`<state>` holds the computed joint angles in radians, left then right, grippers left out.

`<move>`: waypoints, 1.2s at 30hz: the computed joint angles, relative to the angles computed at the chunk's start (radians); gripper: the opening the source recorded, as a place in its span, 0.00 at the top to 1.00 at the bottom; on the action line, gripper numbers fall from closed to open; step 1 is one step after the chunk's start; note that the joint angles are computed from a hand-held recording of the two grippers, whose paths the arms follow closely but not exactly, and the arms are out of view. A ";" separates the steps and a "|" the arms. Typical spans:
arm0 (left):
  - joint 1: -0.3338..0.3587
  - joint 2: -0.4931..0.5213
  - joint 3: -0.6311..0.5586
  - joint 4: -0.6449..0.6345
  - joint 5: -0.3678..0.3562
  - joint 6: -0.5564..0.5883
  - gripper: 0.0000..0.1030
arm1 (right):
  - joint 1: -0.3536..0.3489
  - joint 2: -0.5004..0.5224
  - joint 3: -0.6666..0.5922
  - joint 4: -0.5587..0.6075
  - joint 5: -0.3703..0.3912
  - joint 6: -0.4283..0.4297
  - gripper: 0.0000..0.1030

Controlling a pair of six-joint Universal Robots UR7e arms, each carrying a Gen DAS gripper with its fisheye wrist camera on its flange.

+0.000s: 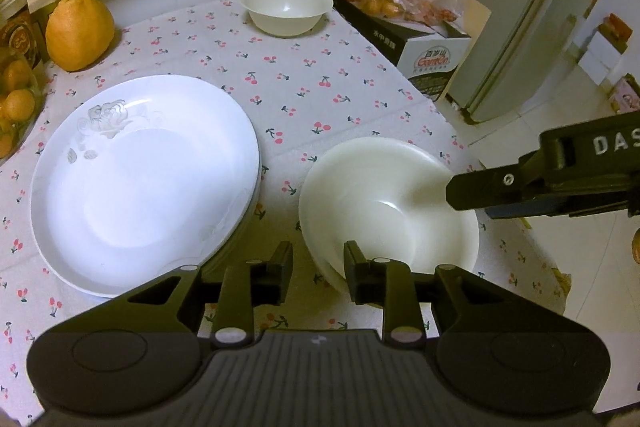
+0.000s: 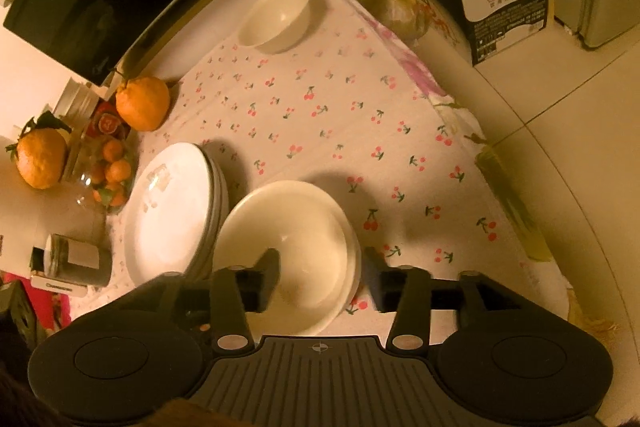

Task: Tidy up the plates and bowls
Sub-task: 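Open both tools to release the cream bowl, then move both tools to the second cream bowl by the microwave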

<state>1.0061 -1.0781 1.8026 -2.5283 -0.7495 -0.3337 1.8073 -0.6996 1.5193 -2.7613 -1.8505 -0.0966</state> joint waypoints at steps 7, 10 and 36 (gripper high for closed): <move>-0.003 -0.010 -0.001 -0.006 -0.008 -0.009 0.62 | -0.004 -0.007 -0.010 0.003 0.022 0.013 0.42; -0.006 -0.014 -0.003 -0.015 -0.014 -0.002 0.48 | -0.006 -0.008 -0.016 0.000 0.036 0.020 0.37; 0.038 0.118 -0.270 -0.022 0.123 0.181 0.06 | -0.023 0.189 -0.448 0.177 0.217 0.122 0.18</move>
<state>1.0436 -0.9596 1.5325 -2.5501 -0.6261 -0.1528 1.7846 -0.5105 1.0711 -2.5839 -1.6339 0.0250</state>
